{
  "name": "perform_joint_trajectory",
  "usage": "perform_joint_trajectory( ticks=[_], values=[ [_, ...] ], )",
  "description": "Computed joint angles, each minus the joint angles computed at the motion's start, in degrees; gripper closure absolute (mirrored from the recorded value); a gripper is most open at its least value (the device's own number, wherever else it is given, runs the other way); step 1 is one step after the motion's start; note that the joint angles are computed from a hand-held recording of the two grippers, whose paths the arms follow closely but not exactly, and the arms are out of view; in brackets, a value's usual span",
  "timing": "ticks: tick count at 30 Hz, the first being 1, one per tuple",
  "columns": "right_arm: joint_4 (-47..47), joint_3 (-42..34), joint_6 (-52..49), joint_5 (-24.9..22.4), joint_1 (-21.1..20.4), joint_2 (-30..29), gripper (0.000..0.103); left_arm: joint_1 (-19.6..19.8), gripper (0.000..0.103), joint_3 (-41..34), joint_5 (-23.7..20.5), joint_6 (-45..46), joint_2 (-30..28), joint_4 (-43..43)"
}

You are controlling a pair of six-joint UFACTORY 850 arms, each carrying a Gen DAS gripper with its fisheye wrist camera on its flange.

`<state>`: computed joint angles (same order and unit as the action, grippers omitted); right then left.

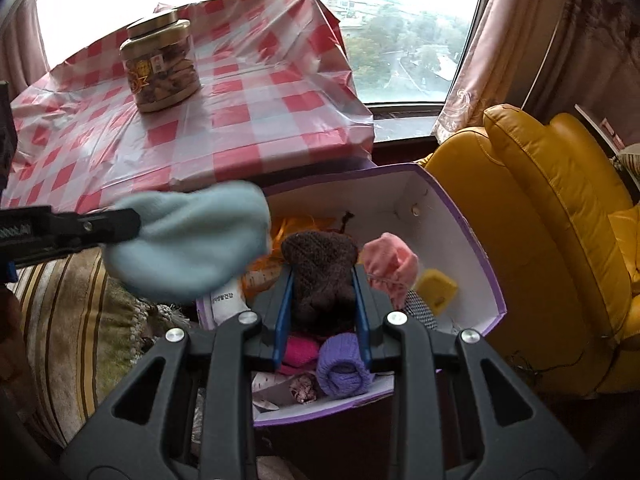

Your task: Organize soft objects

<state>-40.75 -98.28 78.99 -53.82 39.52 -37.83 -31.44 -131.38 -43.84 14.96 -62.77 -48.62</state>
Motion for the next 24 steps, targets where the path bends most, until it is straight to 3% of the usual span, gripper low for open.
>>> perform_joint_trajectory(
  ticks=[3,4,8,12,15,18,24],
  values=[
    [-0.44,0.08,0.97,-0.77,0.17,0.07,0.066,-0.30,0.064,-1.51,-1.13,-3.46,-0.83,3.61],
    [-0.24,0.07,1.21,-1.14,0.22,0.14,0.062,-0.31,0.055,0.22,-0.54,-3.07,0.23,3.63],
    [0.45,0.85,2.17,-1.96,0.91,0.86,0.035,-0.83,0.039,11.11,4.48,0.66,7.30,4.16],
    [1.07,2.00,3.15,-2.99,2.10,1.68,0.034,-2.12,0.020,23.63,12.18,7.55,15.31,3.73],
    [0.94,3.34,5.54,-3.76,2.94,2.66,0.034,-3.72,0.012,25.40,14.93,5.50,16.62,10.68],
    [-0.26,3.57,6.99,-6.38,3.64,2.73,0.034,-5.23,0.000,22.97,14.45,-0.62,15.37,19.34],
    [-0.10,4.48,7.90,-6.06,3.41,3.22,0.034,-7.91,0.000,19.92,12.84,-13.95,13.61,37.91]
  ],
)
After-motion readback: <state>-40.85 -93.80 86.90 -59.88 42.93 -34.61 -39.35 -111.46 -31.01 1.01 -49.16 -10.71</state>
